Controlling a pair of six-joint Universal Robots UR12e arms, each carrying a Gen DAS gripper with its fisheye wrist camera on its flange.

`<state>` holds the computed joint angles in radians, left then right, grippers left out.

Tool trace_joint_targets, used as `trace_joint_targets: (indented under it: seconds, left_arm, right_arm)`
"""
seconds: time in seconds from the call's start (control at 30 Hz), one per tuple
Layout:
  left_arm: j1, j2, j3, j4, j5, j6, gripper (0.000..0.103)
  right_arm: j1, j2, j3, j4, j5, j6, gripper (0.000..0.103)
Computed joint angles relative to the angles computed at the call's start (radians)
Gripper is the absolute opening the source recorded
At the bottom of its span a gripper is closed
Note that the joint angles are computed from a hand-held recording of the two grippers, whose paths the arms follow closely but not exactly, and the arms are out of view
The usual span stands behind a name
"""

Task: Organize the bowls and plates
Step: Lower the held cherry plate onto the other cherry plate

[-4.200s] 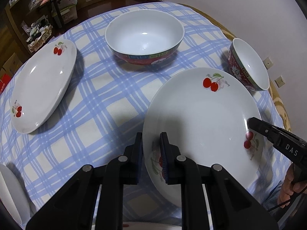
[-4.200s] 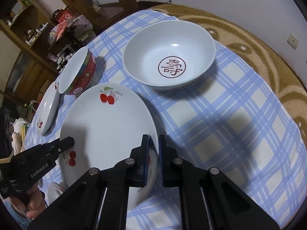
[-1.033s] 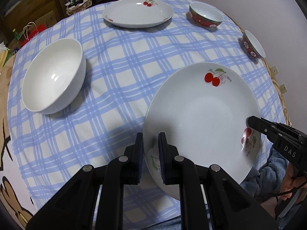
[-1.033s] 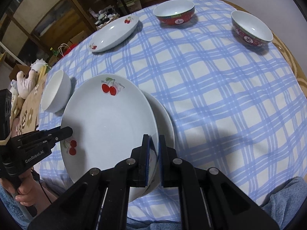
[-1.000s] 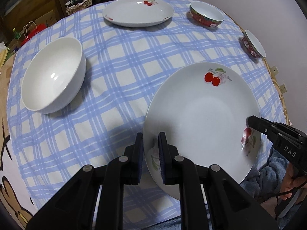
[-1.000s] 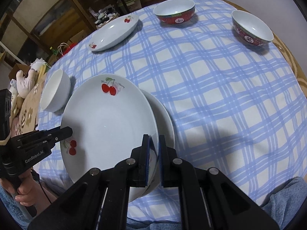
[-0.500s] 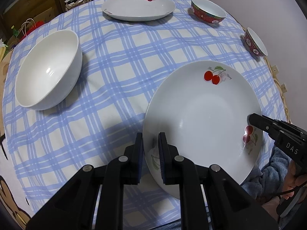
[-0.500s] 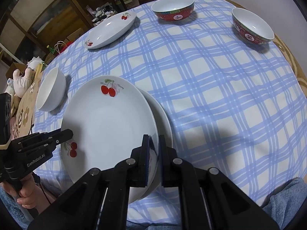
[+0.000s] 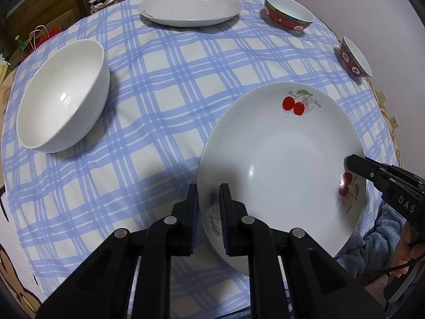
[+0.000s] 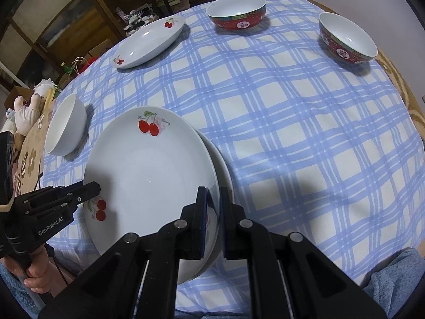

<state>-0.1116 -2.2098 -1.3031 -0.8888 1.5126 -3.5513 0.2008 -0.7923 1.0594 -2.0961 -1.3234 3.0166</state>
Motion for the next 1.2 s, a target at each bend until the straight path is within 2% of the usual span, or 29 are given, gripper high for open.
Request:
trace_joint_targets:
  seconds: [0.37, 1.2]
  left_arm:
    - [-0.008, -0.013, 0.017, -0.011, 0.026, 0.017, 0.014]
    - [-0.011, -0.023, 0.028, -0.026, 0.022, 0.049, 0.016]
  right_arm:
    - [0.008, 0.006, -0.007, -0.01, -0.033, 0.003, 0.01]
    - [0.016, 0.014, -0.023, -0.002, -0.081, -0.007, 0.011]
